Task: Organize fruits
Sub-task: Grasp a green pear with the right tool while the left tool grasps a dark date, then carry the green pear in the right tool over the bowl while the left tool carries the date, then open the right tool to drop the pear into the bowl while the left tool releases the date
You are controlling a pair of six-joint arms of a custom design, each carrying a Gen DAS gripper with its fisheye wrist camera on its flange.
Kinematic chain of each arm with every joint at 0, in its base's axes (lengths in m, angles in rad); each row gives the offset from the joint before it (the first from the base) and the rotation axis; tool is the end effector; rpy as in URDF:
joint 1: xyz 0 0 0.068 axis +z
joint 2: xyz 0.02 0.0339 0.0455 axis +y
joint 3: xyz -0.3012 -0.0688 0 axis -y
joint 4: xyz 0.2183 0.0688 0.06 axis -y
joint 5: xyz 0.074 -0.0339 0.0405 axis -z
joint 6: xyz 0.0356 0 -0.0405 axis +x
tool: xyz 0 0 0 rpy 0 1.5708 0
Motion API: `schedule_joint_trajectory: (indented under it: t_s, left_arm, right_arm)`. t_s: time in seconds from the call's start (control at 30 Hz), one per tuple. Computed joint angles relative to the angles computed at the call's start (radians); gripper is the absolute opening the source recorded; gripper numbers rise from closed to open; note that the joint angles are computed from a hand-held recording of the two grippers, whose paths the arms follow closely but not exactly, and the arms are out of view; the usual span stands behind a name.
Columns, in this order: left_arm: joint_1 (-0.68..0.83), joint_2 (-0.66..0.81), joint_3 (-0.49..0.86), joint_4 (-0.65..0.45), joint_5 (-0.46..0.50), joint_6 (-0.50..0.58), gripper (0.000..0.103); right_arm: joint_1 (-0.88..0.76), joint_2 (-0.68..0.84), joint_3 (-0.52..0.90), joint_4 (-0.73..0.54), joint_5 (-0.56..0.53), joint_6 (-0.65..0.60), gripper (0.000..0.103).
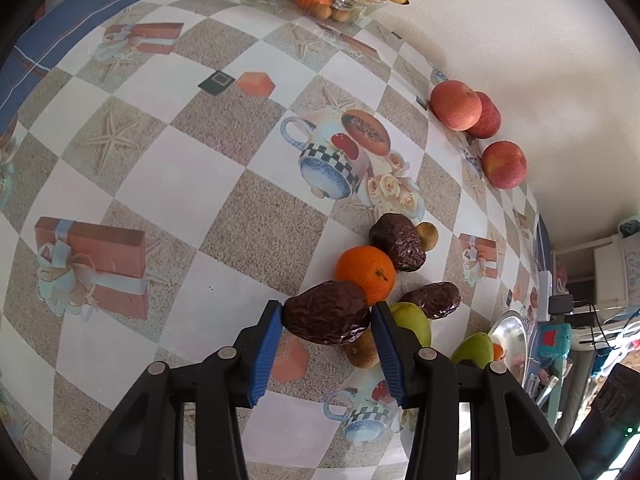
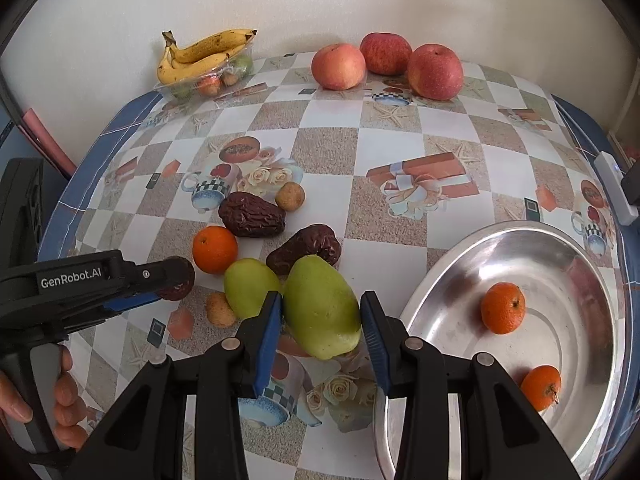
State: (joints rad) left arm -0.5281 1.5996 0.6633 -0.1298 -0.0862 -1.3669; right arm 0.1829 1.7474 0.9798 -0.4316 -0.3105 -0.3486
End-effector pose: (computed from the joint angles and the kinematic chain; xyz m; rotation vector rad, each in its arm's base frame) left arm 0.2255 -0.1280 0.1785 -1.1413 2.4851 -0.5037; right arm 0.3037 0.0672 0.2011 -0.7922 2.6057 0.3823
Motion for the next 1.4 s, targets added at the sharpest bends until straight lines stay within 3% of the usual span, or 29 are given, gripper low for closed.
schedule_joint_trajectory:
  t_s: [0.27,0.57,1.03,1.2,1.27,1.33,1.4]
  left_arm:
    - [-0.031,0.026,0.053,-0.032,-0.029,0.033,0.048]
    - [-0.126,0.1,0.202,-0.104,-0.112,0.122,0.048]
    - [-0.319,0.35,0.584,-0.206,-0.194,0.399,0.049]
    - [-0.348,0.4,0.653,-0.205,-0.178,0.479,0.049]
    - [-0.349,0.41,0.663,-0.205,-0.166,0.497,0.051]
    - [-0.35,0.413,0.663,-0.204,-0.158,0.498,0.065]
    - [-0.35,0.415,0.66,-0.205,-0.151,0.492,0.065]
  right_arm:
    - [-0.033,-0.01,0.016,-0.036,-0.016,0.004,0.042]
    - [-0.112,-0.009,0.065,-0.075,-0.025,0.043,0.042]
    - [-0.312,0.041,0.173,-0.107,0.039,0.066,0.042]
    - [-0.376,0.072,0.217,-0.131,0.029,0.069,0.042]
    - [-0.39,0.078,0.225,-0.135,0.029,0.067,0.042]
    - [-0.4,0.08,0.23,-0.141,0.022,0.062,0.042]
    - [-0.405,0.082,0.231,-0.143,0.014,0.061,0.042]
